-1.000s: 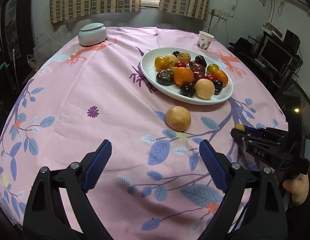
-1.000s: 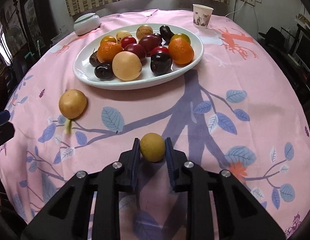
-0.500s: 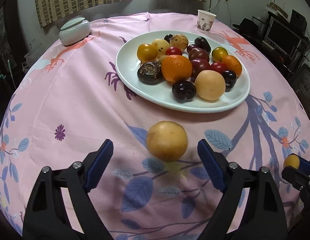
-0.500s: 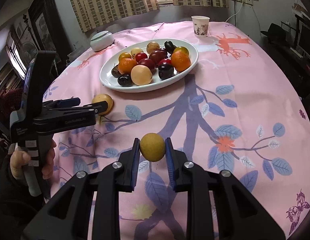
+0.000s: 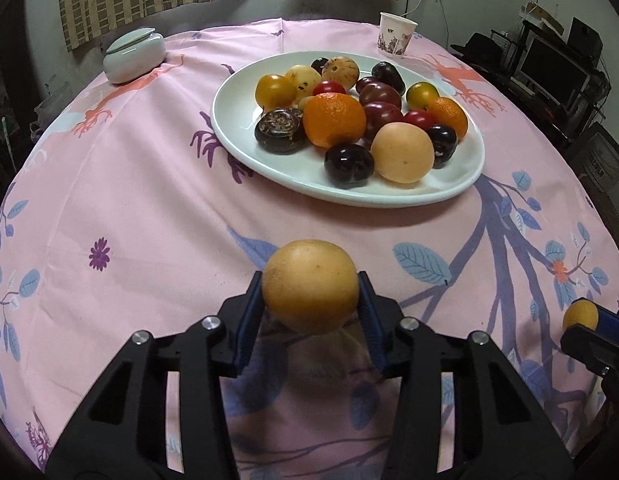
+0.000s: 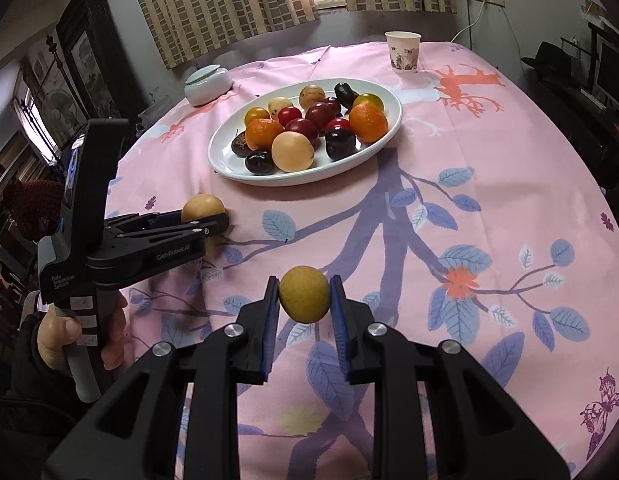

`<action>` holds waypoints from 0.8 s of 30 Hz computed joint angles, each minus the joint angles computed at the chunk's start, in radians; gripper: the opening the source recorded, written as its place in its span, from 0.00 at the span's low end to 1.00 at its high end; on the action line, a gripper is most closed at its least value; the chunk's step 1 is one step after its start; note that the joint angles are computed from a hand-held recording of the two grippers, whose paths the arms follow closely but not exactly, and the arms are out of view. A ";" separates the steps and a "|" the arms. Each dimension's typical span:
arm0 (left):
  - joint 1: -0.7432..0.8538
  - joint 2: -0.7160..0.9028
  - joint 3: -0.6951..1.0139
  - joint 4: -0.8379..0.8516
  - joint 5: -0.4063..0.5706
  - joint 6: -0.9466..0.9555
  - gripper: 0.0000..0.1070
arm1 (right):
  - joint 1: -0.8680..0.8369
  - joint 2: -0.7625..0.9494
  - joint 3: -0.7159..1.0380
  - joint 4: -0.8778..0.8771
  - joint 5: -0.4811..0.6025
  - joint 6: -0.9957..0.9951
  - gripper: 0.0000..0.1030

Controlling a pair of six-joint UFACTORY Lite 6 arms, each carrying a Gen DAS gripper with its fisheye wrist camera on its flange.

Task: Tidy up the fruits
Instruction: 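Carry both fruits onto the white plate and open both tools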

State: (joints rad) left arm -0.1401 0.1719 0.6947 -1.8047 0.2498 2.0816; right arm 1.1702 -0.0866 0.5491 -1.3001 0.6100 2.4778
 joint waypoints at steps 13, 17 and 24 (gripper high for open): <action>0.176 -0.356 -0.210 0.402 0.195 -0.282 0.43 | -0.009 0.113 0.136 0.028 -0.008 -0.084 0.25; 0.217 -0.360 -0.185 0.460 0.225 -0.337 0.43 | -0.014 0.127 0.153 0.023 -0.015 -0.094 0.25; 0.239 -0.356 -0.151 0.506 0.238 -0.386 0.43 | -0.036 0.118 0.149 0.016 -0.028 -0.107 0.25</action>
State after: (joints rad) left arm 0.0988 -0.1845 0.5436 -1.2984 0.4874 1.6959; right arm 1.1343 0.0314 0.6984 -1.2841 0.5816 2.3711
